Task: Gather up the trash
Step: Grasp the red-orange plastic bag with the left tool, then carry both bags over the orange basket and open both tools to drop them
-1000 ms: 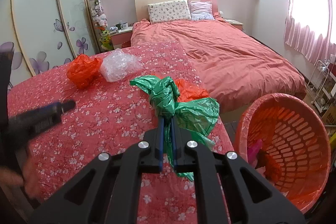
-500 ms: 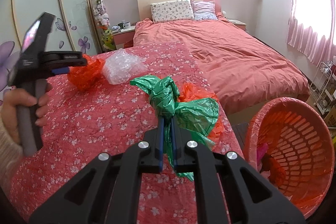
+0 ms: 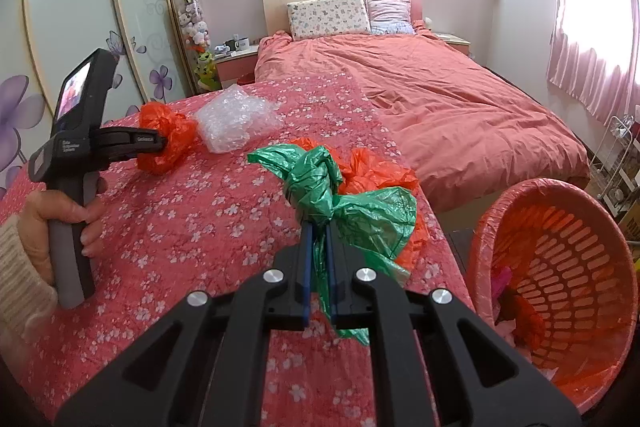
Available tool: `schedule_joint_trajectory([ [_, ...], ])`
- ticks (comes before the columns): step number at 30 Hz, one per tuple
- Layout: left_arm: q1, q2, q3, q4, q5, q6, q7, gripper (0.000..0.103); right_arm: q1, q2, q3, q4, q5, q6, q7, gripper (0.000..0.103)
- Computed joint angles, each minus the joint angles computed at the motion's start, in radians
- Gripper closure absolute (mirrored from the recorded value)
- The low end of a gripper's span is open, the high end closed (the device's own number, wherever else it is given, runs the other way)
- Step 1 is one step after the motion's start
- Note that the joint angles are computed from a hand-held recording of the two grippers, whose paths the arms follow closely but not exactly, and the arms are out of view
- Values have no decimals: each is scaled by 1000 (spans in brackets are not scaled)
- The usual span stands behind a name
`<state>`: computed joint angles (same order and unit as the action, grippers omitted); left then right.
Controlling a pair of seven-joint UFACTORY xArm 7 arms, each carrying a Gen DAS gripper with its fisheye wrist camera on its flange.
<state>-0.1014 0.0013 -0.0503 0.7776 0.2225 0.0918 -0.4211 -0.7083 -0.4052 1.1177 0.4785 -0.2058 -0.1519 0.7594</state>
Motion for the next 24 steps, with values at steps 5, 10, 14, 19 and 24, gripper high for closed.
schedule_joint_trajectory([
  [5, 21, -107, -12, -85, -2, -18, 26, 81, 110, -40, -102, -29, 8, 15, 2, 95],
  [10, 114, -234, -112, -167, 99, -24, -47, 81, 215, -88, -188, -63, 6, 43, 17, 95],
  [14, 131, -317, -158, -220, 105, -15, -63, 81, 291, -128, -254, -88, -8, 70, 34, 95],
  [19, 128, -412, -218, -280, 93, -3, -67, 81, 398, -195, -359, -136, -23, 105, 57, 95],
  [24, 119, -488, -265, -328, 87, 14, -80, 80, 485, -263, -446, -188, -37, 140, 73, 95],
])
